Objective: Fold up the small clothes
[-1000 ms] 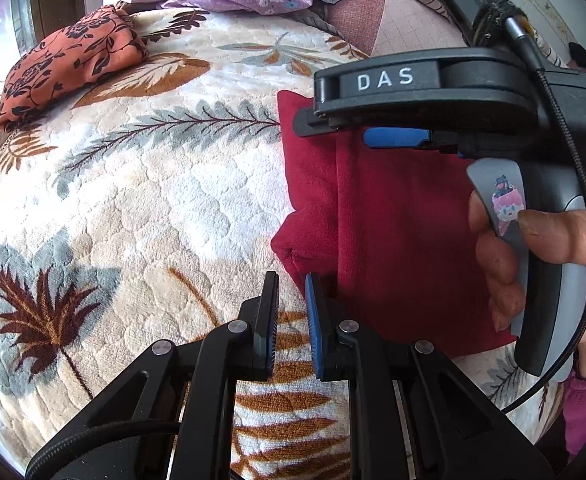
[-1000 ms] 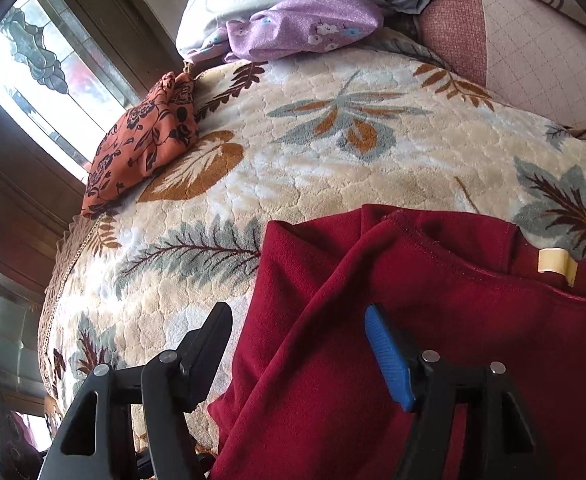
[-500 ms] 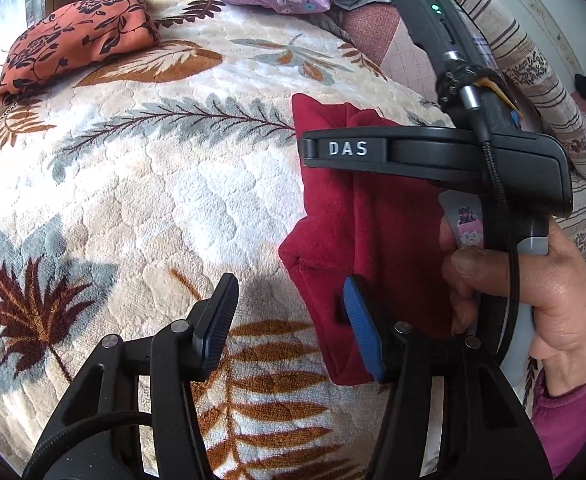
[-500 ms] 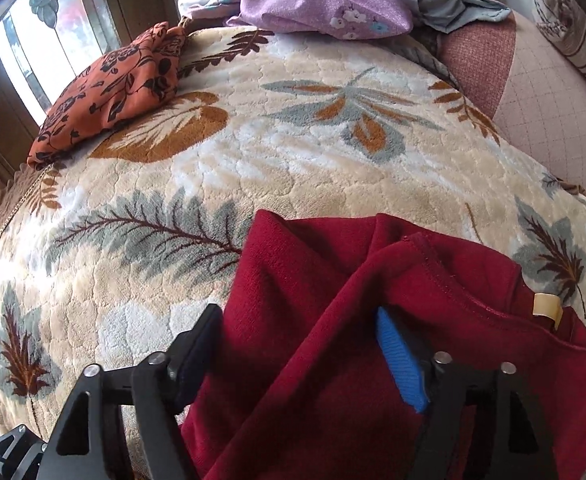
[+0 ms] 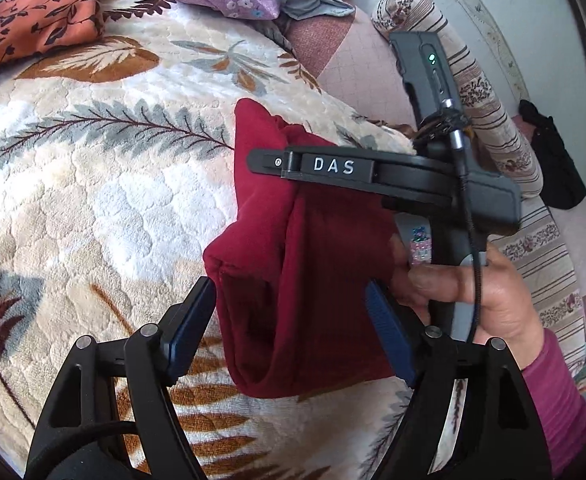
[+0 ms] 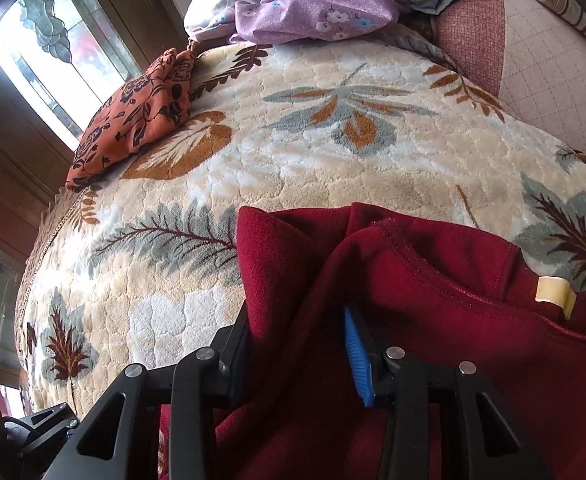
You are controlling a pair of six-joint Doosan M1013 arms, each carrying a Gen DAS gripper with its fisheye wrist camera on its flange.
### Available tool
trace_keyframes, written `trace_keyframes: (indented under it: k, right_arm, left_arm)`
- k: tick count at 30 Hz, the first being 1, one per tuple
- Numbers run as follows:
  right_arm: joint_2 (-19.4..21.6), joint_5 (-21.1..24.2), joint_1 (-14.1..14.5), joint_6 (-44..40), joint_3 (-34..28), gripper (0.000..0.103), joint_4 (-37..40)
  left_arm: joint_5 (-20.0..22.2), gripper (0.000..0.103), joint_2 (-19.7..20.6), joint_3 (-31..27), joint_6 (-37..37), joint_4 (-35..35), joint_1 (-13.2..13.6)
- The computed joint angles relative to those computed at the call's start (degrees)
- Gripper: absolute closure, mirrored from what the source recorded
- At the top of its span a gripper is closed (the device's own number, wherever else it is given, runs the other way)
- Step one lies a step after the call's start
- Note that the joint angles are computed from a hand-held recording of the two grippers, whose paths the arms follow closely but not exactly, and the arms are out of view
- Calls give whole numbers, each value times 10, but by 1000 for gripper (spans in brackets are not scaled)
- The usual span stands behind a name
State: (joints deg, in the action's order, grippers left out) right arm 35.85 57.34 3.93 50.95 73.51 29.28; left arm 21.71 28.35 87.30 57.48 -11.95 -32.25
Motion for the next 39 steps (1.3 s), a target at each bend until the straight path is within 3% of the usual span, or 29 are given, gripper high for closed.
trace_keyframes:
  k: [6,10,15,18,20,22,23,30,31,32,34,37,39]
  right_arm:
    - [7,21,-3,-4,-12,63,8]
    - [10,33,-6,-7,-17,63,12]
    - [14,48,-8,-6,-25,63,17]
    - [21,87,-16,5,-39,62,45]
    - [18,91,-19,21,-43,42,47]
    - [8,67,-17,28,-36,25,35]
    - [5,61,-15,27,-35,20,30]
    - [11,64,11,71,-48,20,-86]
    - [14,63,11,75,-49,21,-91]
    - [15,59,11,77,-48,40,-91]
    - [14,58,5,68,-44,65,-69]
    - [2,43,-4,35,-28,75,-35]
    - [-8,32,-8,14,-18,76,-27]
  left_arm:
    - [65,25,30,-39,-106,120,-7]
    - [51,26,33,-37,-112,131,-8]
    - [29,71,30,-33,-91,108,-6]
    - [8,78,22,-24,-90,121,-9]
    - [-4,80,17,-19,-101,147,-14]
    - [-21,81,12,-15,-94,154,-18]
    - [-29,82,9,-13,-90,159,-20]
    - [-21,82,8,-17,-112,206,-29]
    - [-16,82,9,-20,-115,210,-30]
    - [-9,82,10,-21,-120,216,-30]
    - [2,82,9,-23,-133,230,-33]
    - [32,74,9,-27,-163,267,-40]
    - [40,56,10,-28,-175,283,-44]
